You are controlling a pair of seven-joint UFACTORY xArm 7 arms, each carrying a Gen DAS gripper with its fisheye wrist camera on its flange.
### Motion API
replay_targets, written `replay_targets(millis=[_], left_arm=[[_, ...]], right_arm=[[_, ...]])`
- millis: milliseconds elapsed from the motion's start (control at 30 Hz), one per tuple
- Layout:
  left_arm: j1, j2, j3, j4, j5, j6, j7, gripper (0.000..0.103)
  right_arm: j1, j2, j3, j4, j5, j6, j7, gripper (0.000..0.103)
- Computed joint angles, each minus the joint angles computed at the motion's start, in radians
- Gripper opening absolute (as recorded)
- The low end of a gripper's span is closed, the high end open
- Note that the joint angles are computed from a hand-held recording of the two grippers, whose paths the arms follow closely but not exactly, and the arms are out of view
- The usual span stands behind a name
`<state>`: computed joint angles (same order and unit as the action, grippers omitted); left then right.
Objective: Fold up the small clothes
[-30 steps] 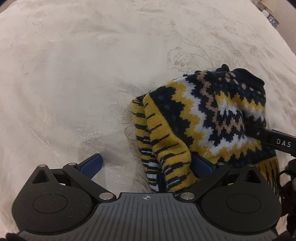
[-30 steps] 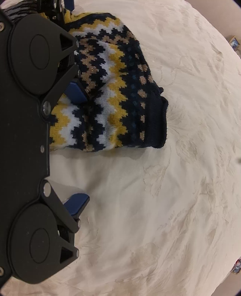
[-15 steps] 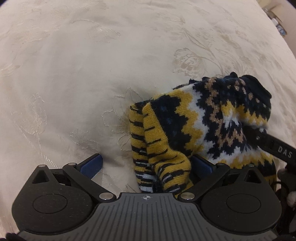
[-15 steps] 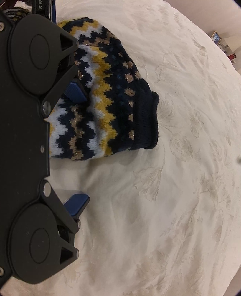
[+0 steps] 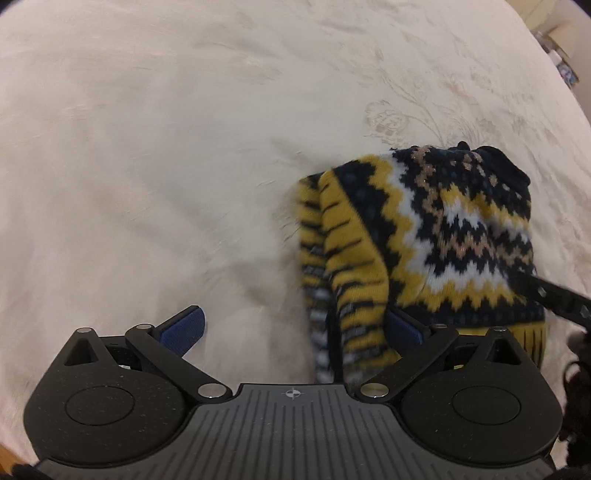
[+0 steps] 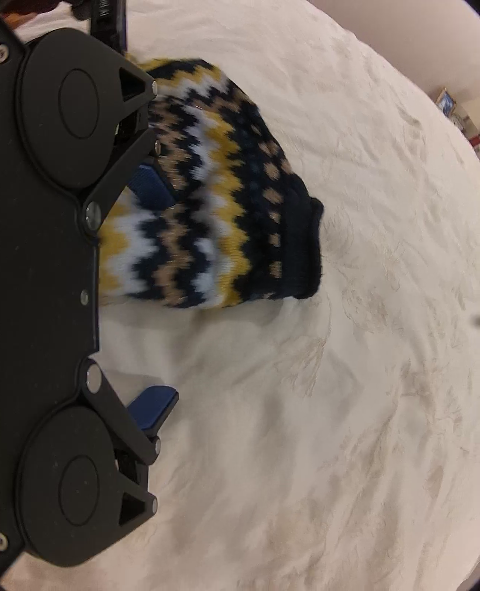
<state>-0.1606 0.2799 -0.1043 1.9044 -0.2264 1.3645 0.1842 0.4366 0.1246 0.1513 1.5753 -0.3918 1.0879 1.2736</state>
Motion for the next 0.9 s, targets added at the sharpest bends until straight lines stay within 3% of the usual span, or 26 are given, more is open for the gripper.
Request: replay_targets(millis=[167, 267, 300, 400, 500, 633, 800, 900], left_arm=[[0.011, -0.153, 0.015, -0.218, 0.018, -0.143, 0.031, 0.103], [0.003, -0.211, 0.019, -0.266, 0.065, -0.177, -0.001, 0.100], [-0.002, -0.235, 0.017, -0.281, 0.086, -0.196, -0.011, 0.095], [-0.015, -0.300, 0.012, -0.315, 0.148, -0.250, -0.021, 0.094], [-0.019, -0.372, 0.013, -0.347, 0.131, -0.297, -0.013, 0.094], [-0.030, -0.408, 0.003, -0.301, 0.142, -0.248, -0.018, 0.095], [-0.053, -0.426, -0.033, -0.234, 0.237, -0.133, -0.068, 0.095], [-0.059, -0.456, -0.021, -0.238, 0.203, -0.081, -0.062, 0.094]], right_arm=[[-0.001, -0.150, 0.036, -0.166, 0.028, -0.047, 0.005, 0.102], [-0.013, -0.203, 0.061, -0.218, 0.061, -0.058, -0.011, 0.102], [-0.015, -0.212, 0.072, -0.219, 0.049, -0.046, -0.015, 0.102], [-0.013, -0.219, 0.111, -0.182, -0.041, 0.021, -0.014, 0.102], [0.010, -0.212, 0.156, -0.121, -0.169, 0.105, 0.023, 0.102], [0.064, -0.164, 0.198, 0.014, -0.313, 0.262, 0.069, 0.102], [0.197, -0.031, 0.212, 0.268, -0.439, 0.563, 0.110, 0.102], [0.226, -0.048, 0.180, 0.282, -0.377, 0.531, 0.128, 0.102]])
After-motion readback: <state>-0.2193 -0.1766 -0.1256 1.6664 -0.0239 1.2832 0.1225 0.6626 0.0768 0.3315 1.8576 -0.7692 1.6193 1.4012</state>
